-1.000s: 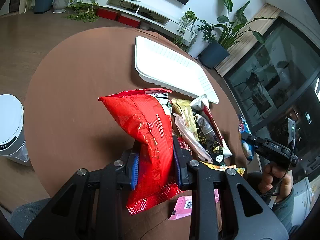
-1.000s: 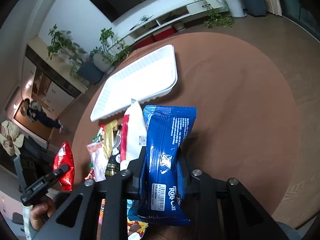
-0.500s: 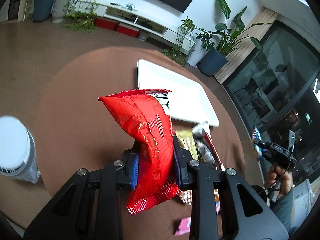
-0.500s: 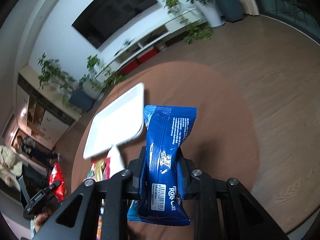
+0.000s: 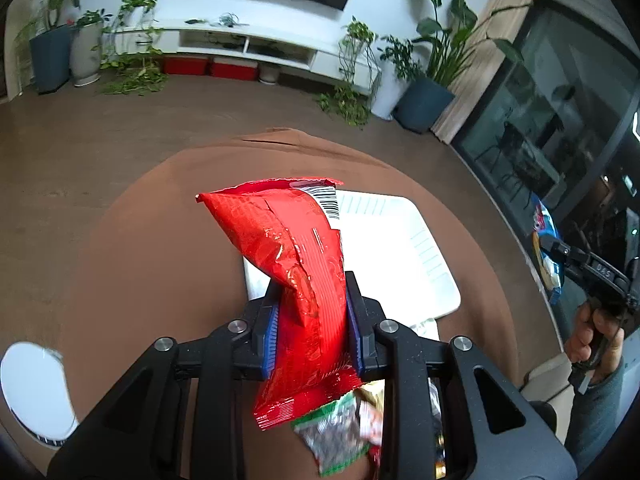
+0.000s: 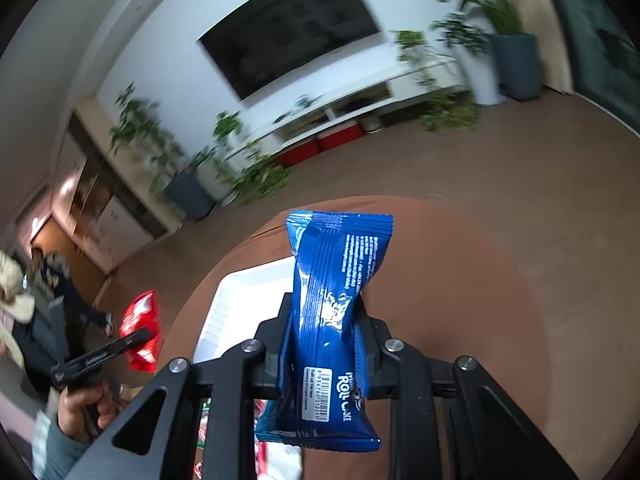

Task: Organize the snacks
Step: 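Carry the red bag with the left tool while the right tool carries the blue packet into the tray, then open both tools and lift them back toward the snack pile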

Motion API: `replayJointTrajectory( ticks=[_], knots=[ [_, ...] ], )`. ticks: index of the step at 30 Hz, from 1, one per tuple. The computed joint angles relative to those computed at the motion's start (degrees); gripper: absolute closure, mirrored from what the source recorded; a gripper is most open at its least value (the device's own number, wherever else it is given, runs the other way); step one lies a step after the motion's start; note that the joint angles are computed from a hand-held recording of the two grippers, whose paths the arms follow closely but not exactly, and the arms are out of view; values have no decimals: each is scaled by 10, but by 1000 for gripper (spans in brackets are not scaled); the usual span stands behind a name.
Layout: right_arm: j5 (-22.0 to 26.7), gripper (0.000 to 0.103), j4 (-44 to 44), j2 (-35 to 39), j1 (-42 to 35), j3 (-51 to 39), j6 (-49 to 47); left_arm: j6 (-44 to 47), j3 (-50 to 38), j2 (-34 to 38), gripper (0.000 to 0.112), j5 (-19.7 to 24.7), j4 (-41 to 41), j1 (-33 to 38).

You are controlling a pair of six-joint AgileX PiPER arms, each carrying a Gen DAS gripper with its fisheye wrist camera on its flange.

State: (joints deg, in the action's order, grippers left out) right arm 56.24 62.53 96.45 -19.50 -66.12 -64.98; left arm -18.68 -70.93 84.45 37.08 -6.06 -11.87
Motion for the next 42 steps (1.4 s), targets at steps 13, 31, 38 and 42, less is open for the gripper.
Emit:
replayJointTrajectory(
  ticks=[13,31,38,42],
  knots=[
    [-87,76,-114,181,173,-143,109,12,-182,218,87,65,-7,-12],
    [-193,76,-212,218,235,-137,150,-44,-261,325,81,94,86,-65],
    [-196,56,-154,188,219,-103,83,-72,-246,313,52,63,113,-68],
    [-185,37,-93,138,191,-70,22,-124,-147,221,34,16,151,-82]
  ],
)
